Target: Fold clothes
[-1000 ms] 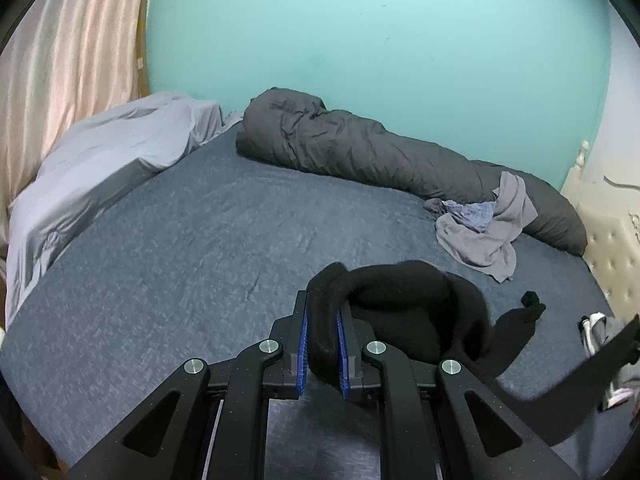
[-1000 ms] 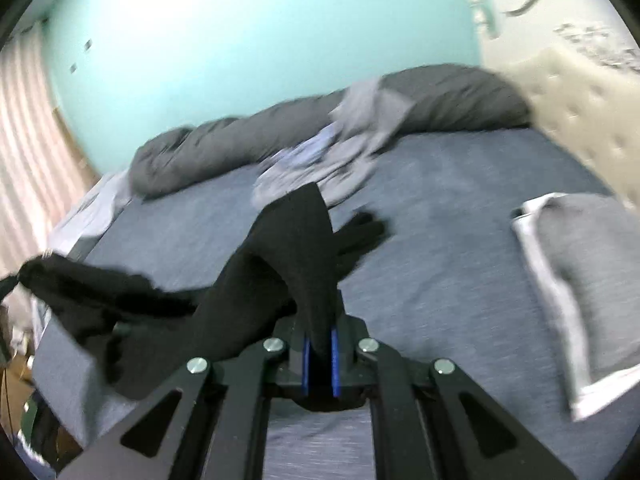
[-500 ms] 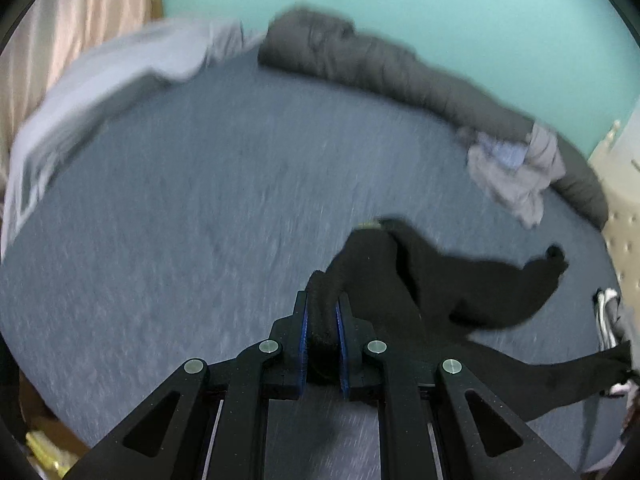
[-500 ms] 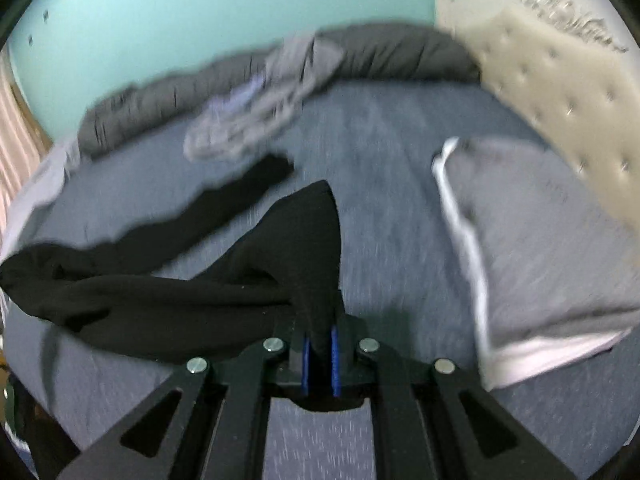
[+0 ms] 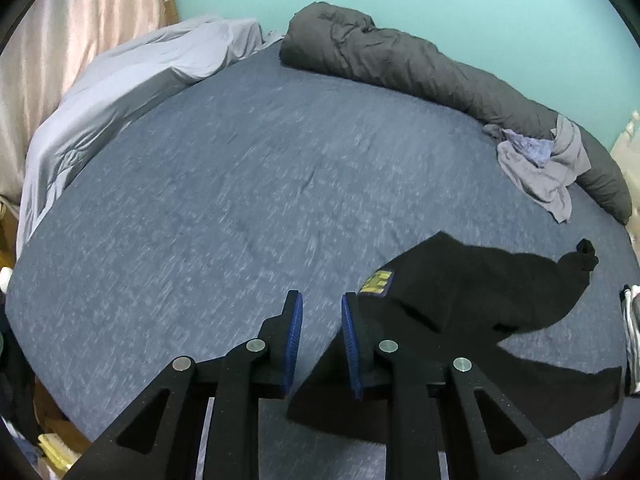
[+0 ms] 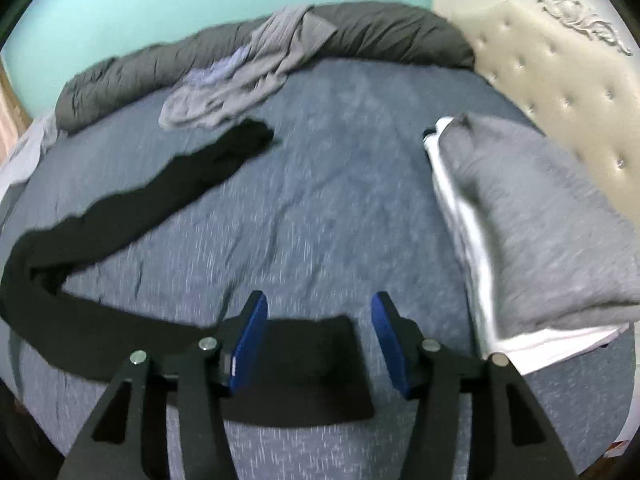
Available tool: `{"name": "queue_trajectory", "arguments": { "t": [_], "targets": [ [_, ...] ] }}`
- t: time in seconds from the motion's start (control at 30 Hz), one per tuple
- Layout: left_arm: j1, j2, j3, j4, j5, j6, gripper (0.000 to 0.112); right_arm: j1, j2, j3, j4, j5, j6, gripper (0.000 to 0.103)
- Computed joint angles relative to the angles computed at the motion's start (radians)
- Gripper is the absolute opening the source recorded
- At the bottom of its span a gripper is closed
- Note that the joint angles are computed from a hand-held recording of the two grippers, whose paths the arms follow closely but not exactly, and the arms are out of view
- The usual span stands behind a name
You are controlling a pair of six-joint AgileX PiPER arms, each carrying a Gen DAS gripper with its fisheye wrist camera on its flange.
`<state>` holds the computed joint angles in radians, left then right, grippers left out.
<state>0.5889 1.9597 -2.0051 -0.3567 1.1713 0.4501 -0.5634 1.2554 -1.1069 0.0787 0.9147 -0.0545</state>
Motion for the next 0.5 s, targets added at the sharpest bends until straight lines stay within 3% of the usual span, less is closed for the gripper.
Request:
{"name": "queue_trajectory", "arguments": {
  "t": [0.13,0.2,0.27,0.5],
  "targets": [
    [-0.052,-0.024,0.058,-0.014,-0.07,0.003,0.024,0.026,0.069,-0.046,0.047,-0.014,0.003,0.06],
    [-0.079,-0.043,0.103,-0.025,-0.112,0.022,0.043,0.042,0.119,-0.063,0.096,-0.037,0.005,0.06],
    [-0.114,-0.056,0.136,-0.044,-0.148,0.039,0.052,0.058,0.171,-0.088,0.132,-0.056,0.015,0.06],
    [-0.242,-0.093,0.264,-0.128,-0.291,0.042,0.052,0.131,0.404,-0.24,0.126,-0.134,0.089,0.064]
  ]
}}
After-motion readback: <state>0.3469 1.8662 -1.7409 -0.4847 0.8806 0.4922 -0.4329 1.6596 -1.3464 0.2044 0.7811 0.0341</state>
